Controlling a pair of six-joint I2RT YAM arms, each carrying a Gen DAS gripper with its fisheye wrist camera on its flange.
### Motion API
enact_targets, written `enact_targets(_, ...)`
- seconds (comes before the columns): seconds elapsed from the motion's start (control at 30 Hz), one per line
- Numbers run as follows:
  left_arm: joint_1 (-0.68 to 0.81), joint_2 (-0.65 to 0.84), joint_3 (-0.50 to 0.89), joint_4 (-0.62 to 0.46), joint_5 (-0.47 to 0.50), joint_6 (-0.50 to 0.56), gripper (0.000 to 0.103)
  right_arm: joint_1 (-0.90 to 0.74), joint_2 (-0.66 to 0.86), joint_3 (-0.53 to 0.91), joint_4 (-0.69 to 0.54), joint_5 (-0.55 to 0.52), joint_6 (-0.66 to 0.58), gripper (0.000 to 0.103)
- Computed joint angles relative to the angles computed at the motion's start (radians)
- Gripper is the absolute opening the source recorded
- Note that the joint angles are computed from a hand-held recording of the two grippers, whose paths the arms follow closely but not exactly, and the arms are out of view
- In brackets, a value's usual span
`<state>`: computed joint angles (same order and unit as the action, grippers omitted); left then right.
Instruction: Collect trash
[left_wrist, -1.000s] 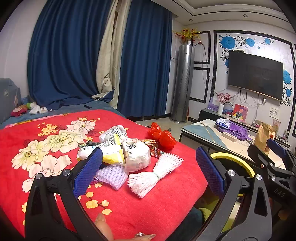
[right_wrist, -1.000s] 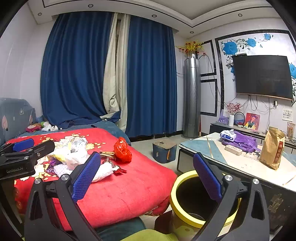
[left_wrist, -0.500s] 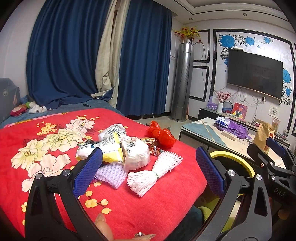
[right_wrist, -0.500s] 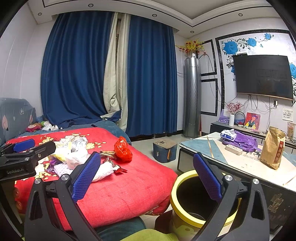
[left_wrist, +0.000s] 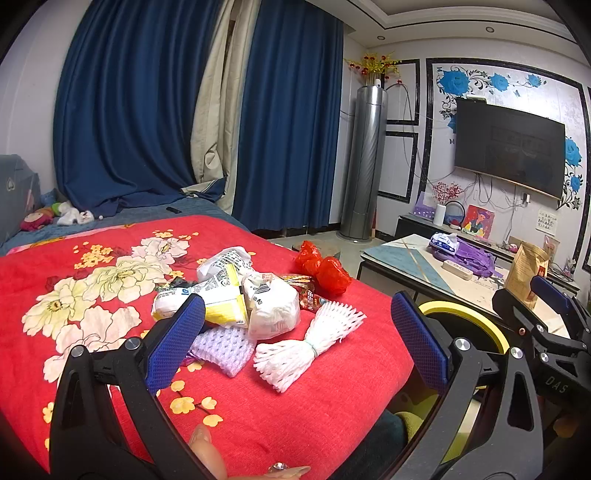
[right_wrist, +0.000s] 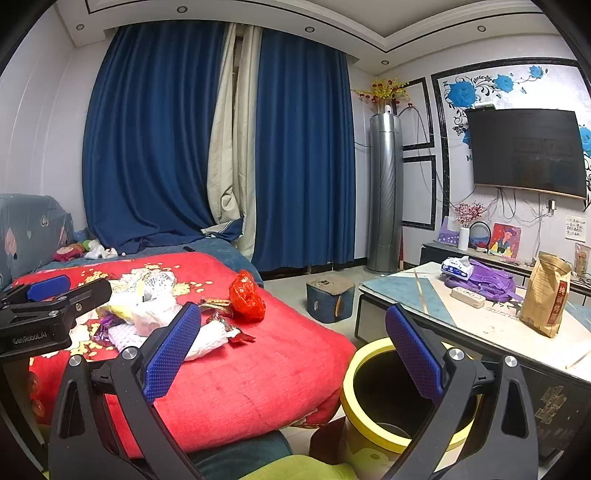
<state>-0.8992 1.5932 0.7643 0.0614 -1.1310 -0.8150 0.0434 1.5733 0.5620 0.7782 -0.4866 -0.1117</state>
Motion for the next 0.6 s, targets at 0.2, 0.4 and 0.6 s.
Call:
enact_targets(0.2, 0.001, 0.002, -0.001, -0.002, 0.002, -0.005, 0.092, 0.003, 0.01, 0.009, -0.009, -0.003, -0.006, 0.097)
enact_targets(0.4, 0.024, -0.034, -0.036, -0.04, 0.01, -0.057, 0.092, 0.018, 0.027, 0.053, -0.089, -0.036, -0.038, 0.097)
enact_targets(0.6, 0.084, -0.129, -0.112, -0.067, 0.055, -0.126, 0.092, 0.082, 0.093, 0.181, -0.276, -0.064, -0.096, 0.097)
